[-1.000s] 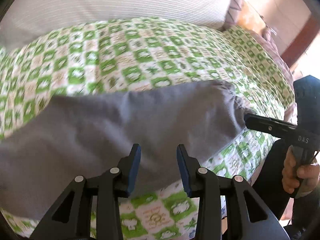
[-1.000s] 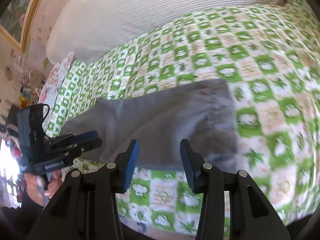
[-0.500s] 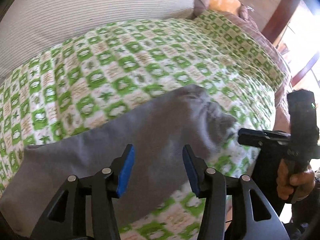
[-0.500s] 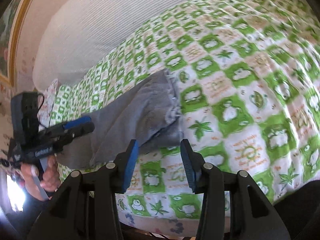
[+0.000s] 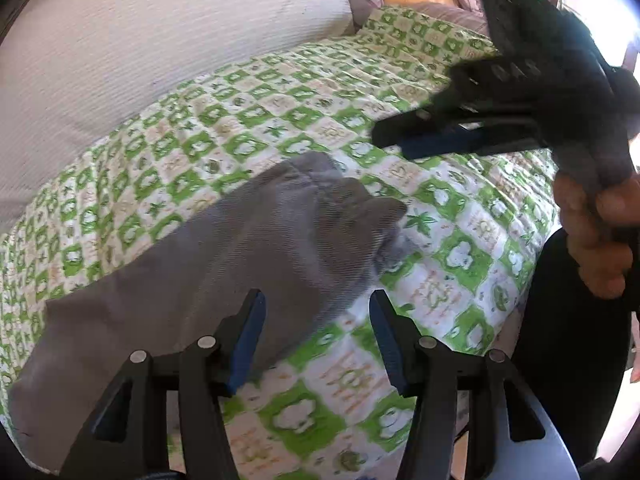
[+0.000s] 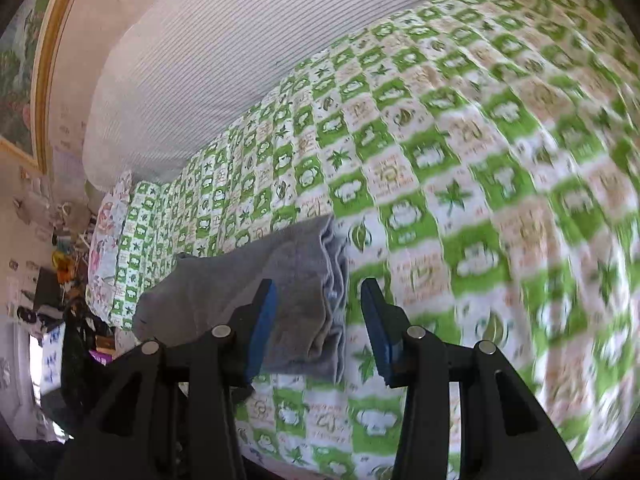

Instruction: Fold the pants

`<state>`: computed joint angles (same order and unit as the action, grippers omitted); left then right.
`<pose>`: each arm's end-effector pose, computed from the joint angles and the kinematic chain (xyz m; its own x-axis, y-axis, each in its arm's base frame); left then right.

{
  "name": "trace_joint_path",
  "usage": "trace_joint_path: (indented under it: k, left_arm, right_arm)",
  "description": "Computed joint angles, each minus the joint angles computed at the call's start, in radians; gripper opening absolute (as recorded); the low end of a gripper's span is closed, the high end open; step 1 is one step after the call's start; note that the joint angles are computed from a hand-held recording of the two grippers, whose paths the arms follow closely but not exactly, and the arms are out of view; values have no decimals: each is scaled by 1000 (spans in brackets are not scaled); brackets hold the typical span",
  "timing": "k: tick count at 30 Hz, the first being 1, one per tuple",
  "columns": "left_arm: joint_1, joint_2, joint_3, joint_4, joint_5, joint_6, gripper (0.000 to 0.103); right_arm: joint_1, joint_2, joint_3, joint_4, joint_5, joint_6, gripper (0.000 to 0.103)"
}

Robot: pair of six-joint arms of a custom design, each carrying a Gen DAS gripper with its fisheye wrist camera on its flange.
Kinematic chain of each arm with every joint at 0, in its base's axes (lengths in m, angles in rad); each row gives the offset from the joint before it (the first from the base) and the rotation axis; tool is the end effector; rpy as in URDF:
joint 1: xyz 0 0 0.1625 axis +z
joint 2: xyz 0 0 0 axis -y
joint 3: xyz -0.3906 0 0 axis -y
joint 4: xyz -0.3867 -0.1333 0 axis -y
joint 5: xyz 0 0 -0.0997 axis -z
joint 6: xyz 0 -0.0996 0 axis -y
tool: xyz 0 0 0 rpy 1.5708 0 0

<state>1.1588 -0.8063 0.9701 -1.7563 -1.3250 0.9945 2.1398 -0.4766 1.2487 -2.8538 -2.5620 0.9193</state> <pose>-0.1574 -0.7537 0.2869 -0.1498 0.9772 -0.1508 0.9652 0.1776 0.1922 0.4396 -0.5946 0.0731 -0.7872 0.6144 0.0537 0.2572 0.4062 -0.8769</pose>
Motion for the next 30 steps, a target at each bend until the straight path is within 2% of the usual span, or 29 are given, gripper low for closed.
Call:
trace_joint_path:
  k: [4,8,11,14,15,17,21,25,27,30]
  left_arm:
    - [-4,7,-5,4,-14,-54,54]
    - [0,29,-59,64,-42,-227,55]
    - [10,39,-100,126,-63,-433,55]
    - [26,37,-128,202,-136,-649,55]
    - [27,20,-103,189,-155,-696,55]
    - [24,-21,-32,126,-178,-803,55]
    - [18,-43,26,66,-180,-1022,54]
    - [41,-53,72,17,-193,-1279,53]
    - [43,-43,72,32,-190,-1330,53]
    - [46,-41,88,29,-201,-1401,53]
  right_arm:
    - [-15,-16,1,12,31,-54,45]
    - [-36,-35,28,-31,93,-98,45]
    - [-64,-62,67,-96,191,-134,45]
    - [-91,-97,101,-112,287,-156,46]
    - [-100,-108,108,-104,318,-164,46]
    - [-122,-139,118,-52,392,-180,54]
    - [-135,-156,81,61,427,-234,56]
    - [-156,-162,45,154,480,-291,57]
    - [-168,-165,35,191,491,-298,58]
    - [-190,-179,53,188,535,-292,59]
